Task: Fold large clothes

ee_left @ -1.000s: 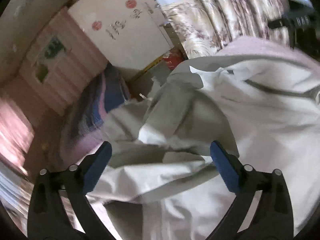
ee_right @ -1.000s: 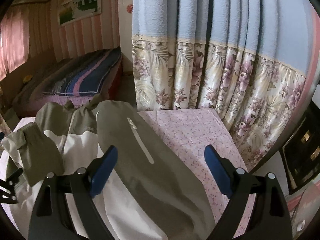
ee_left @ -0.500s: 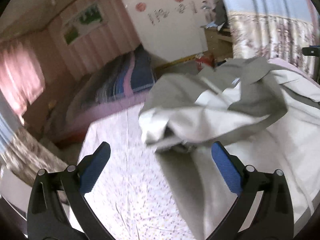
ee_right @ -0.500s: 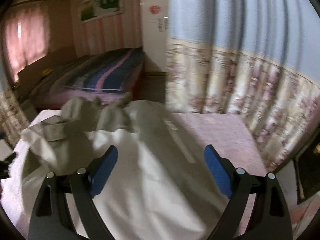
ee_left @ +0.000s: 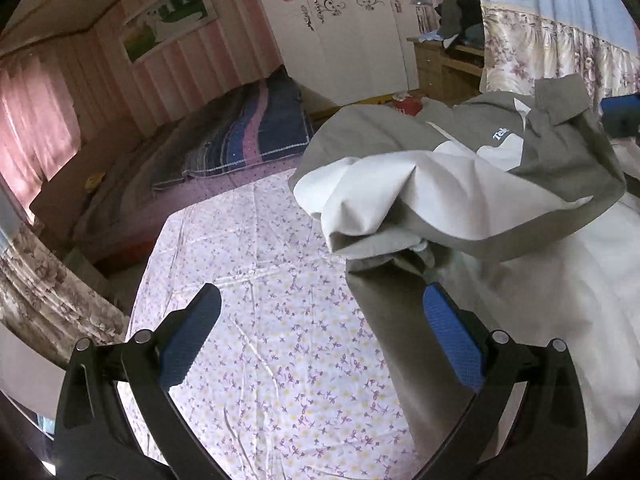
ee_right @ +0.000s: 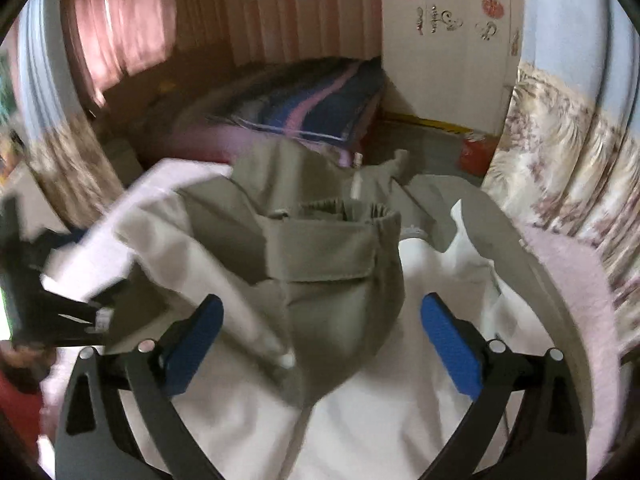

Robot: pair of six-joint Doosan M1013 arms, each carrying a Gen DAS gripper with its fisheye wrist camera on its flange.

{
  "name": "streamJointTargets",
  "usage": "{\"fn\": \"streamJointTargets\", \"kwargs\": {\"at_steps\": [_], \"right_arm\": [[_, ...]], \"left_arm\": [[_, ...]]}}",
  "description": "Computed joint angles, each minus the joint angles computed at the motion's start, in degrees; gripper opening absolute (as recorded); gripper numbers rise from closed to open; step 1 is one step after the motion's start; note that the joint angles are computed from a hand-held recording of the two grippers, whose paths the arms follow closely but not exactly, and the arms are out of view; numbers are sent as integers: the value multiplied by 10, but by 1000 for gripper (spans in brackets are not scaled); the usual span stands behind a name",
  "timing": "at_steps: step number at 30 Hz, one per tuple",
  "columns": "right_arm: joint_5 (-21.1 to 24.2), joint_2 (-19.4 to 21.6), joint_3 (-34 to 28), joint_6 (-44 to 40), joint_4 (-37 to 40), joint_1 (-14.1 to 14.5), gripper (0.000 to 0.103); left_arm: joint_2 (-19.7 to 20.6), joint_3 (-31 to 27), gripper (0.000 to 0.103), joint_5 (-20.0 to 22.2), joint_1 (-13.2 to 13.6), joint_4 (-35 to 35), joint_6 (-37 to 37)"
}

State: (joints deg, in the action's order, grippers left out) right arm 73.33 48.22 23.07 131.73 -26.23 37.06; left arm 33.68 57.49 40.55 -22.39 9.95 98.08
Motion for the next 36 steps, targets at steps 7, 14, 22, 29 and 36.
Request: {"fn": "streamJointTargets", "kwargs": {"at_steps": [7, 14, 22, 29, 36], "right_arm": [[-43, -70, 126, 98, -152, -7, 33], [-81, -194, 347, 292, -74, -61, 33], [-120, -242, 407, 306, -81, -54, 71], [-124, -238, 373, 257, -95, -49, 87], [-55, -207, 325, 212, -78, -57, 96]], "left_arm": [[14, -29, 100, 43, 7, -41, 4], [30, -61, 100, 71, -5, -75, 35], [77, -131, 100, 125, -37, 17, 28], [119, -209, 98, 169, -27, -23, 19], [143, -261, 72, 177, -15, -43, -11]]}}
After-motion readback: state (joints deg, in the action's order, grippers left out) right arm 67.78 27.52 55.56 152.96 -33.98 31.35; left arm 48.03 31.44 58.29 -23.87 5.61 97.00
